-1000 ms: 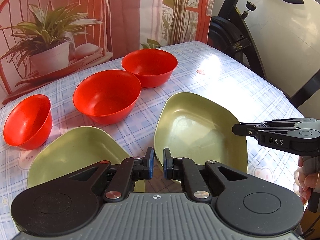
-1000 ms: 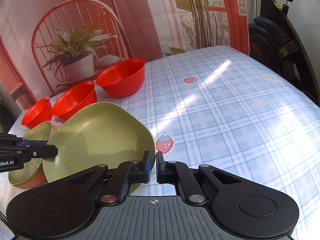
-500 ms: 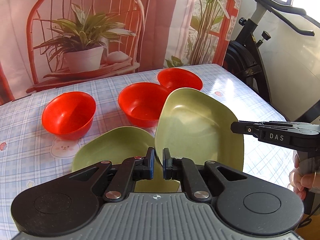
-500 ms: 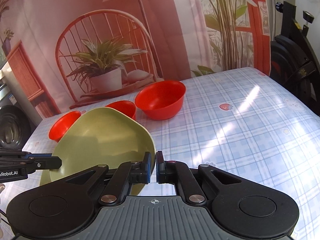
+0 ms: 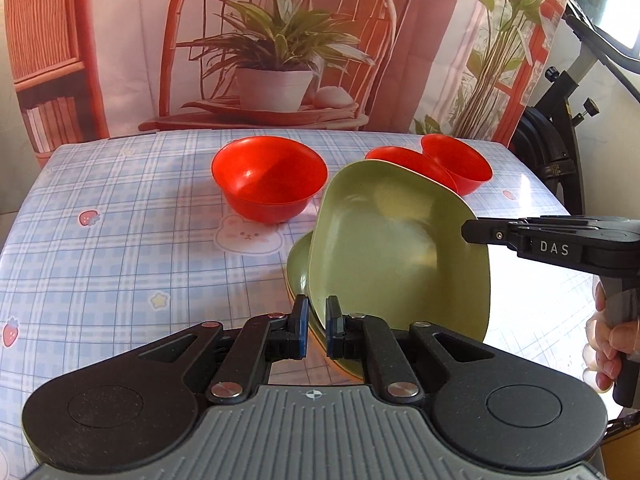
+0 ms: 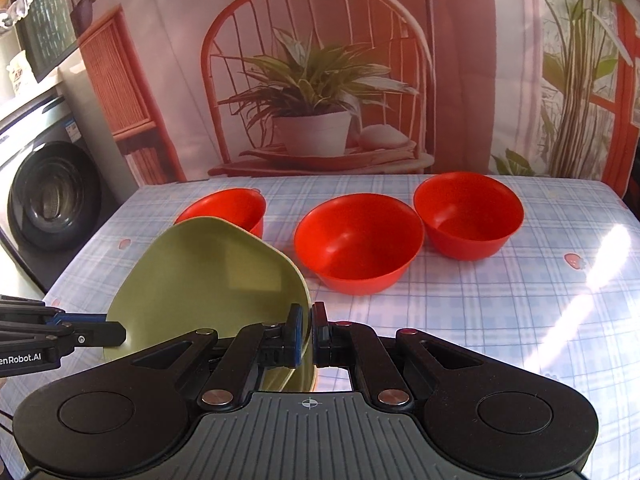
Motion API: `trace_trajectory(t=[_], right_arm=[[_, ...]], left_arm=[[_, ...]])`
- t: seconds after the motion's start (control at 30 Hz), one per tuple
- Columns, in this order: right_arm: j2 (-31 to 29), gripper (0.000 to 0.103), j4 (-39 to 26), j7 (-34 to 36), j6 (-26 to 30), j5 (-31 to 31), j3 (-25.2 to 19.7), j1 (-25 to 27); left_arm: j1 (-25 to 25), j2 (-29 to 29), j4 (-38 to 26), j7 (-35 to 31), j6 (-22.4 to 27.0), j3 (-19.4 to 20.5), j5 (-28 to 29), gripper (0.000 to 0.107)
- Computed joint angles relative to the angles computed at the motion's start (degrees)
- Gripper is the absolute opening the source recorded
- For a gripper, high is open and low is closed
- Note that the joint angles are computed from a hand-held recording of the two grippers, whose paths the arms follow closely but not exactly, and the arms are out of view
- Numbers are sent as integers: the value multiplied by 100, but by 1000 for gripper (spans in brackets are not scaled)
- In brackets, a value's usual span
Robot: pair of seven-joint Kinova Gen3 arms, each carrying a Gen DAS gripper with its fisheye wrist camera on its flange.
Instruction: Organize plates and bowls
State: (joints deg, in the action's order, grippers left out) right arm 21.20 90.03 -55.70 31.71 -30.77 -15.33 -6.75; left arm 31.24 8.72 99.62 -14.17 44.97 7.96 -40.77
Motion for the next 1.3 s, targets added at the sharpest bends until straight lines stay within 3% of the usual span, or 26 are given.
trace_trajectory(t=[0.33, 0.53, 0.6, 0.8, 1.07, 1.3], right_arm=[[410, 5, -910, -645, 526, 1336, 426, -822], [503, 7, -1019, -972, 519, 1912, 568, -1176], [499, 12, -992, -1031, 508, 2054, 574, -1233], [413, 20, -849, -1033, 477, 2119, 496, -1132], [176, 25, -491, -576, 664, 1717, 290, -740], [137, 28, -320, -704, 699, 1962, 513, -1015]], left_arm=[[-74, -171, 477, 439, -589, 50, 88, 17], [-29, -191, 663, 942, -742, 22, -154, 17], [11, -146, 646, 1100, -692, 29, -286, 17], [114, -40, 548, 1285, -553, 19, -433, 17], [128, -1, 457, 1248, -432, 19, -329, 17], [23, -57, 428, 1031, -547, 6, 81, 19]])
